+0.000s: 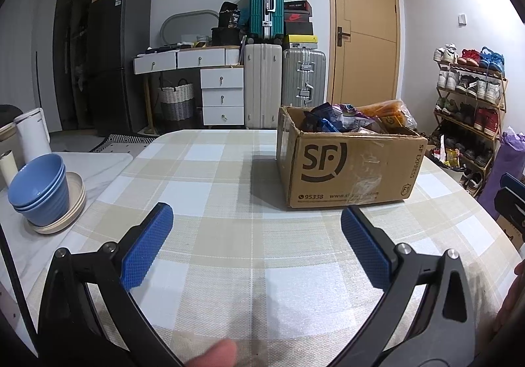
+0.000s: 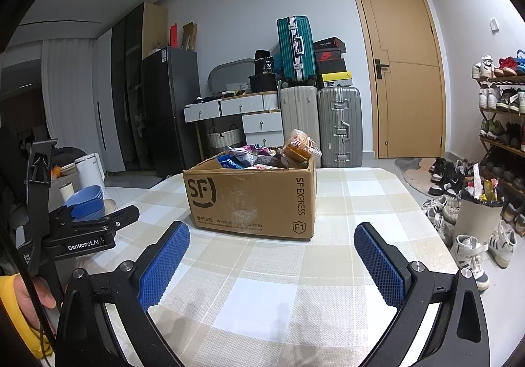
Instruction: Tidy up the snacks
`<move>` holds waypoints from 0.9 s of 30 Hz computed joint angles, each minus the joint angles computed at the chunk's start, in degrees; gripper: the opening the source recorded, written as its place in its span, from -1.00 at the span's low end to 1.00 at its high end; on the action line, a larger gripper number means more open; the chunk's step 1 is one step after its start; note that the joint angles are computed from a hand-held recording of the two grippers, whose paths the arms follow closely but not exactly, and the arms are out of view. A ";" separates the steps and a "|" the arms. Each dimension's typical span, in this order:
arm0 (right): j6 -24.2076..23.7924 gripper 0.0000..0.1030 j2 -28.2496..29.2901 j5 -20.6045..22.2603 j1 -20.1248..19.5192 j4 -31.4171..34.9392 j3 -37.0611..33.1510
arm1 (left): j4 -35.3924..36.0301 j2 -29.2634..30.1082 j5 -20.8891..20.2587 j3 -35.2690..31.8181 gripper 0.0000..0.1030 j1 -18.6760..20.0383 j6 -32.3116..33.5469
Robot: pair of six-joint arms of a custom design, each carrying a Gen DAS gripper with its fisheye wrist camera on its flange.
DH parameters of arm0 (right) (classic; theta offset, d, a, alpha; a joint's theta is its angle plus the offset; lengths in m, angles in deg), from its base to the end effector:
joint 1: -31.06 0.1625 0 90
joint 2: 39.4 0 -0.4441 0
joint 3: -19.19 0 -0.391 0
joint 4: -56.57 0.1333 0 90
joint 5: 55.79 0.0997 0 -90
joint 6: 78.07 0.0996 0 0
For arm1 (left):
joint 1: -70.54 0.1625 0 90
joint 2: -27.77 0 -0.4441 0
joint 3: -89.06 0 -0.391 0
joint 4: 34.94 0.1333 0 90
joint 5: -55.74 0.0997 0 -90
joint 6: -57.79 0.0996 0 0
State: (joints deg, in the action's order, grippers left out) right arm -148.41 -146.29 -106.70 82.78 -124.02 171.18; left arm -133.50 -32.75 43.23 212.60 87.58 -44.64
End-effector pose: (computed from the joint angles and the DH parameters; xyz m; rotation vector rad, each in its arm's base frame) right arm -0.0146 -0.3350 0.3274 1.0670 -2.3420 1.3565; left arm -0.3496 -0.3483 0.1070 0.2569 1.8996 -1.3839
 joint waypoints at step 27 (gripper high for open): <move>0.14 0.99 0.03 0.15 -0.16 0.03 -0.02 | -1.96 0.47 0.20 0.20 0.99 -0.21 1.88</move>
